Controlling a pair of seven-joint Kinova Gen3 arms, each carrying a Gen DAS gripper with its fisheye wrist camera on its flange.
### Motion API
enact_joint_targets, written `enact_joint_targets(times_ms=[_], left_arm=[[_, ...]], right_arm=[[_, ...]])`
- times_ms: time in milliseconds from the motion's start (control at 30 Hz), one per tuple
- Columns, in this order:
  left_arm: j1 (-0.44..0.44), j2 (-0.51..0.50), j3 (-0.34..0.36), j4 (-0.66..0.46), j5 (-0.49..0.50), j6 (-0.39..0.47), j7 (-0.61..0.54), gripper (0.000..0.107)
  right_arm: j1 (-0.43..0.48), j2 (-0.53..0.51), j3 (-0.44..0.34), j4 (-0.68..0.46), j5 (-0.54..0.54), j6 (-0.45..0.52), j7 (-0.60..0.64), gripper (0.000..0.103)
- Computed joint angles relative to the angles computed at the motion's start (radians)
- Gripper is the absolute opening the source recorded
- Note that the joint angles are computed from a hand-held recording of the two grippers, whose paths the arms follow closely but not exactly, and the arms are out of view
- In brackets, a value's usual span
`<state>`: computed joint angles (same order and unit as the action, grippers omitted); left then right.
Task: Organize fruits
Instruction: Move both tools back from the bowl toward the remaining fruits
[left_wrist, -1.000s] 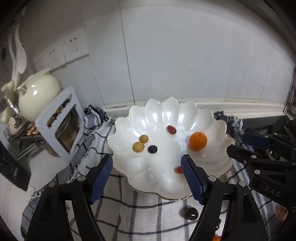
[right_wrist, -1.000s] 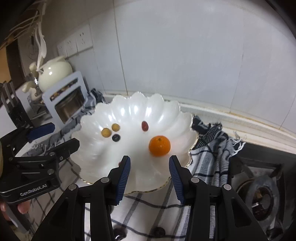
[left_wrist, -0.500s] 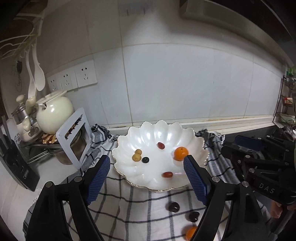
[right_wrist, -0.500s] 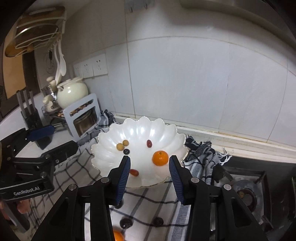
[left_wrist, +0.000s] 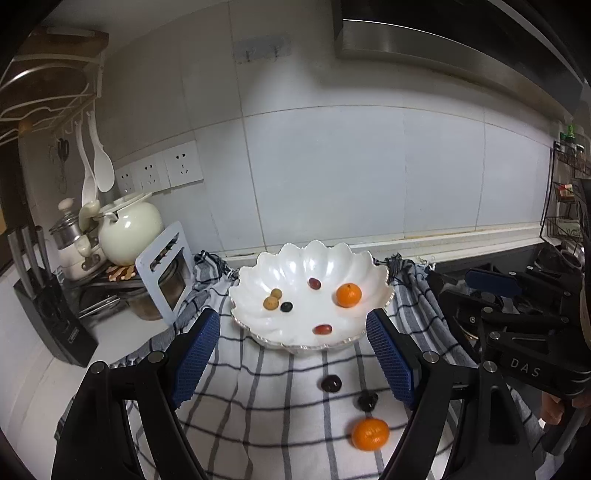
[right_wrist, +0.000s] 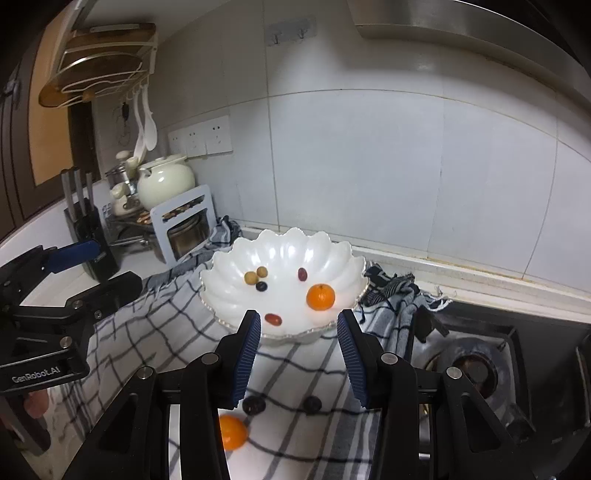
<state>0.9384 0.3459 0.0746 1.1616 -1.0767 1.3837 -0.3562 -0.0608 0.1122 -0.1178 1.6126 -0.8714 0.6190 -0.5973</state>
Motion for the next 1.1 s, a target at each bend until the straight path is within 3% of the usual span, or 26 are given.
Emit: enact_joint_targets(times_ms=[533, 1100], left_arm=[[0.102, 0.031, 0.015, 0.018, -0.008, 0.106, 0.158, 0.082], [0.14, 0.106, 0.0, 0.034, 0.006, 0.12, 0.245, 0.082]], right_arm=[[0.043, -0.055, 0.059, 0.127, -0.193, 0.081, 0.27, 0.045], [0.051, -0.014, 0.07, 0.145, -0.181, 0.128, 0.314, 0.045]])
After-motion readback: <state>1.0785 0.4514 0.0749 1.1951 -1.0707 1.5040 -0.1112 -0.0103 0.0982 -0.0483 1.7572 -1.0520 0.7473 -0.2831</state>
